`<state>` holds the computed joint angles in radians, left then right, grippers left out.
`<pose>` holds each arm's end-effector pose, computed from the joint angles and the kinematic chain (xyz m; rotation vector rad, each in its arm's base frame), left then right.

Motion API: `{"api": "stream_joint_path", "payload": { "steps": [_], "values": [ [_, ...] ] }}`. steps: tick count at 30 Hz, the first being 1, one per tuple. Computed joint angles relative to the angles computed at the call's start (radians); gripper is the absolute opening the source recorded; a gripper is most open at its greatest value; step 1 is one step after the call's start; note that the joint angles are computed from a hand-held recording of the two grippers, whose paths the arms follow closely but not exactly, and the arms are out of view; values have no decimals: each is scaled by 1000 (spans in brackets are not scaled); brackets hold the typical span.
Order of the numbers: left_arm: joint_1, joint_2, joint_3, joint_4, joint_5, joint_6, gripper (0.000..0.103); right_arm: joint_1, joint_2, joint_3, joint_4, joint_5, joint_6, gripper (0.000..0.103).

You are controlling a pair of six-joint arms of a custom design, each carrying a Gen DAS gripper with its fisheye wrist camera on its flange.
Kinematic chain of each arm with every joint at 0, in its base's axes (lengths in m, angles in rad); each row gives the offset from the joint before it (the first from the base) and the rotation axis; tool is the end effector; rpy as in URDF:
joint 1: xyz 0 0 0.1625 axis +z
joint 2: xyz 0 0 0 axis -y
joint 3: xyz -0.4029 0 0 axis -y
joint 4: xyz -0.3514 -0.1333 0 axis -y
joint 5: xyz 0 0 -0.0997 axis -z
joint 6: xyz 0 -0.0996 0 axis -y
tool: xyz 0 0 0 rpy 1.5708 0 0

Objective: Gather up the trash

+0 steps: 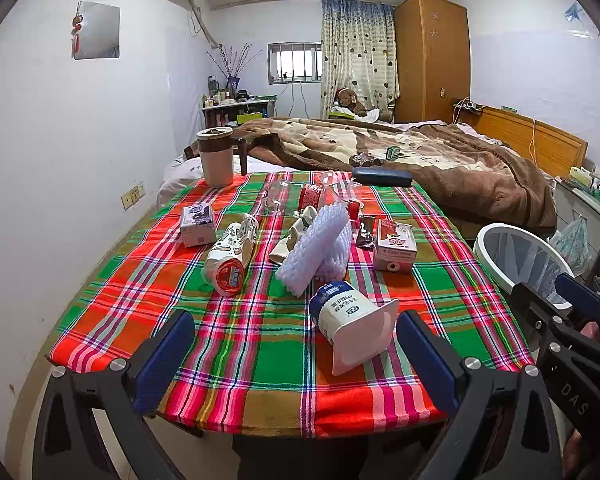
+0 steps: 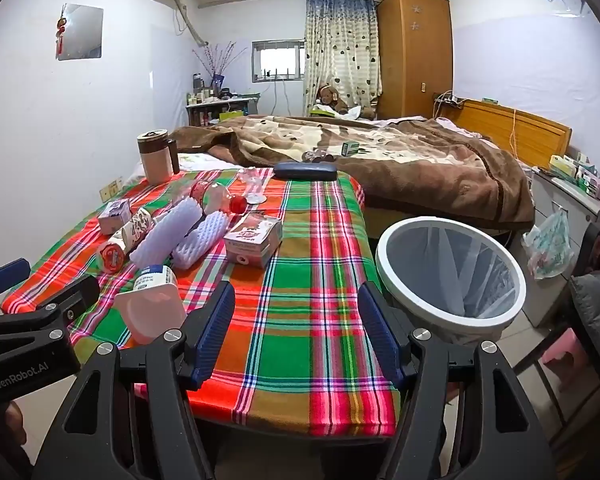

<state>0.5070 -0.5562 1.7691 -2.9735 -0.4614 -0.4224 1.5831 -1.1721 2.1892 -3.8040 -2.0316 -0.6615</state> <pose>-0.3916 -0.4720 0.0213 0.5734 2.1400 -1.0821 0.0947 -0.4583 0.2974 0.3644 -2.0602 1.2077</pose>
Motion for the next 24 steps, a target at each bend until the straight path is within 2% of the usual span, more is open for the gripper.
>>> {"api": "stream_joint_path", "payload": {
  "steps": [24],
  "values": [
    [-4, -5, 13, -15, 4, 6, 102, 9, -25, 6, 18, -7, 5, 65]
  ]
}}
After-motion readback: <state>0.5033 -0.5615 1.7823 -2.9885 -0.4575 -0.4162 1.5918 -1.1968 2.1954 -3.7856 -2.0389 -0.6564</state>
